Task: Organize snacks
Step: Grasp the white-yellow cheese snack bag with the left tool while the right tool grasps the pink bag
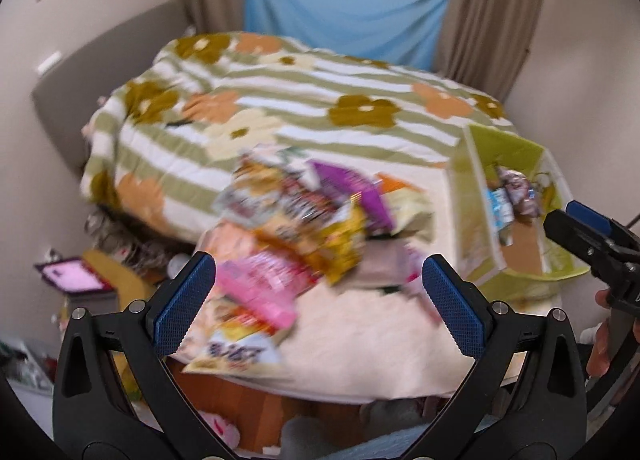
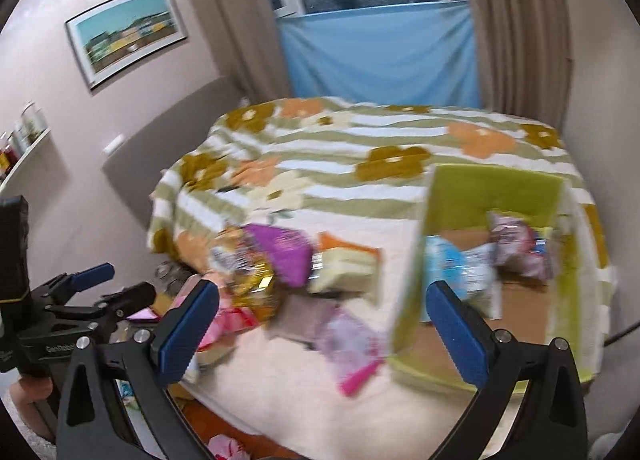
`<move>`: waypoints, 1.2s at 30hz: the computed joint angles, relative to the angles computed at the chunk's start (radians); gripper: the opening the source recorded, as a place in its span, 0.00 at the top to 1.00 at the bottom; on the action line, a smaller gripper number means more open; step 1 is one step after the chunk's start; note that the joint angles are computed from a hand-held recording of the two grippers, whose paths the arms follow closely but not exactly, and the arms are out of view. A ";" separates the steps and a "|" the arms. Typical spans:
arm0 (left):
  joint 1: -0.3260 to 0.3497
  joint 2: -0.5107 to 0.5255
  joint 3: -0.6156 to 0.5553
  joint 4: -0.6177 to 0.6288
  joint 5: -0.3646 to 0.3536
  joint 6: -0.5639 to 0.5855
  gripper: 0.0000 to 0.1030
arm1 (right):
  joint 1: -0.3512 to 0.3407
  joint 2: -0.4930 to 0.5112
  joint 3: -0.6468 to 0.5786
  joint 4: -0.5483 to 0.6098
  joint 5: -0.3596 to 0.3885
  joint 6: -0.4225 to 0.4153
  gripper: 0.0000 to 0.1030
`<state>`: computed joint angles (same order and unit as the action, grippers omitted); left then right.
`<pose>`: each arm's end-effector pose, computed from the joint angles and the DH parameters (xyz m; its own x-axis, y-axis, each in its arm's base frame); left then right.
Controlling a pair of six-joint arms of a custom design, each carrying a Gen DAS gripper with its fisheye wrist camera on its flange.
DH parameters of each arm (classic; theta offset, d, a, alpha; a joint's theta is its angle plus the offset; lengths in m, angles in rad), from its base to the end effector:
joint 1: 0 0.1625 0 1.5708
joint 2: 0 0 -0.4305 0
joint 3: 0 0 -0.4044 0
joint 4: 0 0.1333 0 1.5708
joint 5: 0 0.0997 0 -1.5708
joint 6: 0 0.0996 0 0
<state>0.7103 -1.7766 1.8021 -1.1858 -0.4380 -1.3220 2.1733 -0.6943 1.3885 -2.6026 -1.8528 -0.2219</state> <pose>-0.1506 -0.4243 0.4951 -0.6744 -0.4423 -0.5912 0.1687 0.6873 -0.7065 0.5219 -0.5724 0.1220 -0.7052 -0.6280 0.3290 -0.7073 0.6553 -0.2653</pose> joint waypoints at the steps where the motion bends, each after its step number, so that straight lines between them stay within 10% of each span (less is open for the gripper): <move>1: 0.005 -0.025 0.012 0.030 -0.008 -0.026 0.01 | 0.009 0.015 -0.004 0.005 0.011 0.002 0.00; 9: 0.105 -0.184 0.123 0.015 -0.101 -0.004 0.01 | 0.053 0.121 -0.047 0.059 0.041 0.032 0.00; 25: 0.399 -0.149 0.293 -0.586 -0.275 0.563 0.01 | 0.071 0.304 -0.134 0.136 0.034 0.158 0.00; 36: 0.487 -0.142 0.301 -0.713 -0.340 0.682 0.26 | 0.052 0.387 -0.220 0.203 0.084 0.244 0.00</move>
